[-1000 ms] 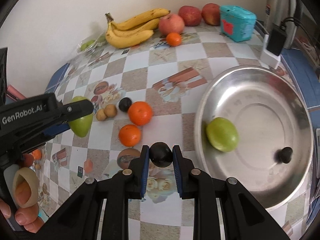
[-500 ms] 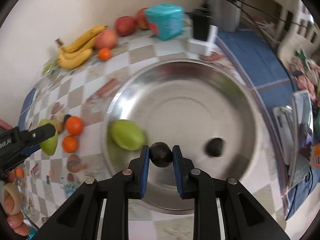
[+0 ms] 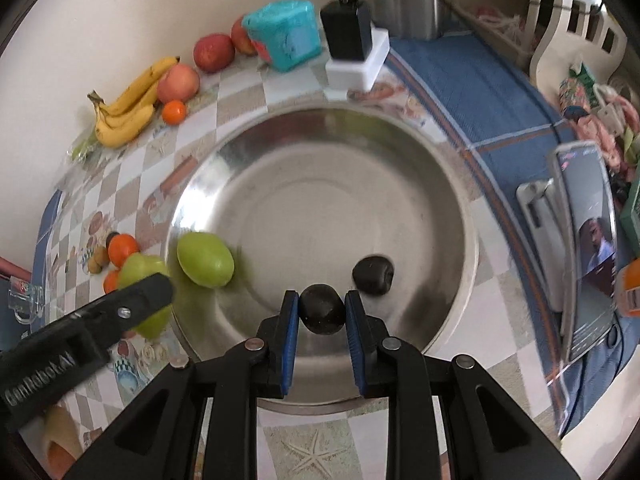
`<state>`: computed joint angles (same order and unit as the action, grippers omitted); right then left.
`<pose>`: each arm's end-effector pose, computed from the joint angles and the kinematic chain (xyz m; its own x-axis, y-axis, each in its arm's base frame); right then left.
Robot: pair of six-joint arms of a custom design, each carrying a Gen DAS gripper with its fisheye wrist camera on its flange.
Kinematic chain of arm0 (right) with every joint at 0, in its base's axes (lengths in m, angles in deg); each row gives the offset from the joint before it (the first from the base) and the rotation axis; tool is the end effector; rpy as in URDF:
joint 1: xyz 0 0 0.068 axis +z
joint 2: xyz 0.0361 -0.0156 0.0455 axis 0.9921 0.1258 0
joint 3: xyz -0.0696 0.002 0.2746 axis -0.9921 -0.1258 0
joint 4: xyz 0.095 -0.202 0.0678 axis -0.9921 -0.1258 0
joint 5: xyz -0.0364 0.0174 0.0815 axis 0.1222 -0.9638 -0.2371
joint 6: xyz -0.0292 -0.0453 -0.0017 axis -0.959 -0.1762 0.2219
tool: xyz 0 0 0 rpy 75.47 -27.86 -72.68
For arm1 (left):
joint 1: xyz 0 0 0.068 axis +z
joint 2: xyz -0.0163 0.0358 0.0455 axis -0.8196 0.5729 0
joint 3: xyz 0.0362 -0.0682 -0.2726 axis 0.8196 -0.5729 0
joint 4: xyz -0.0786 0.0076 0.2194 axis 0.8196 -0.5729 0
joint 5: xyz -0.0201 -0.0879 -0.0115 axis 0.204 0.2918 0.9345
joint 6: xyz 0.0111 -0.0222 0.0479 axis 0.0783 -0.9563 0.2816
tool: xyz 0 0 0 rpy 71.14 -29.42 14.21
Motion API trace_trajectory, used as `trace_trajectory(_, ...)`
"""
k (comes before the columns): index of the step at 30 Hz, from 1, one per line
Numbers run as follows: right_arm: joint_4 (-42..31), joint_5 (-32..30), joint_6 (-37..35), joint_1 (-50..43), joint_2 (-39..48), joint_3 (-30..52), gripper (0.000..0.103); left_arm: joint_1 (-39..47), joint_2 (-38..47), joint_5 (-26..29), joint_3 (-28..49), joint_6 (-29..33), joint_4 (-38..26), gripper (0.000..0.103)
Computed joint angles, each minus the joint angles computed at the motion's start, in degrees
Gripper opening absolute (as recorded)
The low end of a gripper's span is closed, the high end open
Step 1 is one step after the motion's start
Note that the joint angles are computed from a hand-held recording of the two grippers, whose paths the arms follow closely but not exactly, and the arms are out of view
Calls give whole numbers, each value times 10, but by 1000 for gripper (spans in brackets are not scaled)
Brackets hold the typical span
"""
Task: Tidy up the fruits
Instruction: 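Carry the pear and plum into the steel bowl and open both grippers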
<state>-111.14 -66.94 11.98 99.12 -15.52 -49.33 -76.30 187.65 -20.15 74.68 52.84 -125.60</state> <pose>0.1841 0.0476 0.2118 -0.6942 0.6343 -0.3404 0.6037 0.7705 0.2046 0.3018 -0.1290 0.2230 -0.8630 0.4561 -0.2171 0.5023 0.8203 -0.2735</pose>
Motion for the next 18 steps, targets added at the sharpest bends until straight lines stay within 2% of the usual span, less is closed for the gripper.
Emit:
trace_trajectory(6,3,-12,5,-3,15,-5,24,3,6,4,0,-1,-3,45)
trace_trajectory(8,4,-12,5,-4,14,-6,24,4,4,6,4,0,-7,51)
trace_trajectory(9,3,-11,6,-3,13,-5,24,3,3,6,4,0,-7,61)
trace_trajectory(10,3,-11,6,-4,13,-5,24,2,2,5,5,-2,-4,67)
trace_trajectory(18,-4,-1,15,2,8,-4,27,9,1,-23,17,3,0,70)
